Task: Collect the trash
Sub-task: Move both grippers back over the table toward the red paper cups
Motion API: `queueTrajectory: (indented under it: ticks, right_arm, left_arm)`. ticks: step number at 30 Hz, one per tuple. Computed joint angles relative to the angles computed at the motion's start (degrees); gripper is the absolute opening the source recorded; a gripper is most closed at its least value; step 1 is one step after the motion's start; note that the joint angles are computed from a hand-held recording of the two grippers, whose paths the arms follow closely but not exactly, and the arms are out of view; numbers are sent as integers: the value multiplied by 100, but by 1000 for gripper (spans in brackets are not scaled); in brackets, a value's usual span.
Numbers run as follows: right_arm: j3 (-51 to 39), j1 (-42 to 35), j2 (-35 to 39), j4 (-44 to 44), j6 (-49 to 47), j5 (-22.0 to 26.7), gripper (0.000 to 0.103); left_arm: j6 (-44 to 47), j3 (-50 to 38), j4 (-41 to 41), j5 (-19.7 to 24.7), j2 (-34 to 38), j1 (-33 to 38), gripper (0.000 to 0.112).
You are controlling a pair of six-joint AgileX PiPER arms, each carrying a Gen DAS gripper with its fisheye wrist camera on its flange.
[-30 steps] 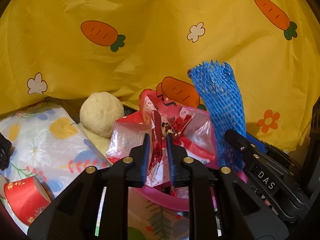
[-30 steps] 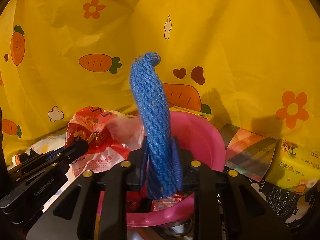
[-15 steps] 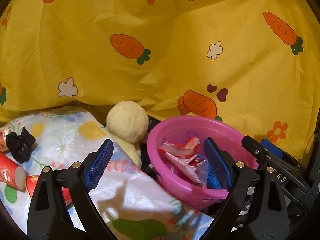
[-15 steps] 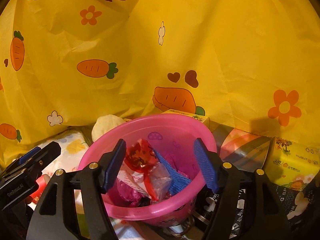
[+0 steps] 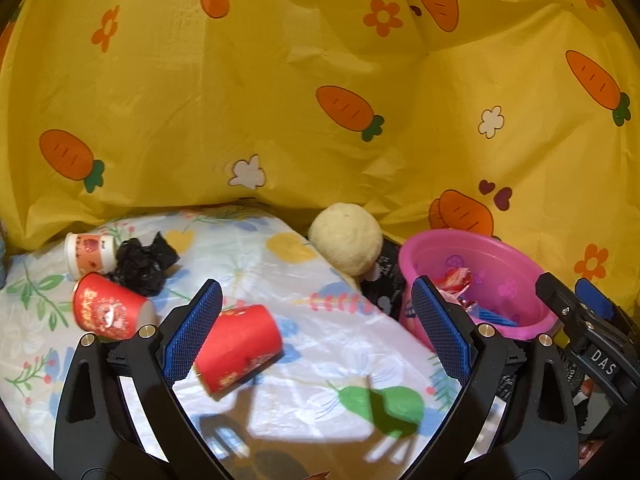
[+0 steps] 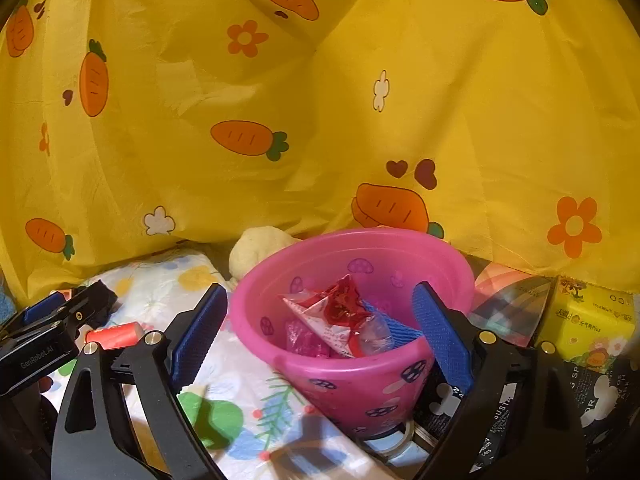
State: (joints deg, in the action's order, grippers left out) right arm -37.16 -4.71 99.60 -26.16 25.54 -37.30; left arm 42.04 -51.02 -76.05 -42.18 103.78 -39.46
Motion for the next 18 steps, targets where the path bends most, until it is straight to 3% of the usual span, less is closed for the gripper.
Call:
queueTrajectory:
  ticks: [10,18]
  right_arm:
    - [499,978,-309,43,-95,56,92]
    - [526,2464,-253,1353,-1193,340,92]
  left_arm:
    - [-760,1527,-201,-509,-891,0,94]
    - [-1260,2637,-297,-750,-1576,349,94]
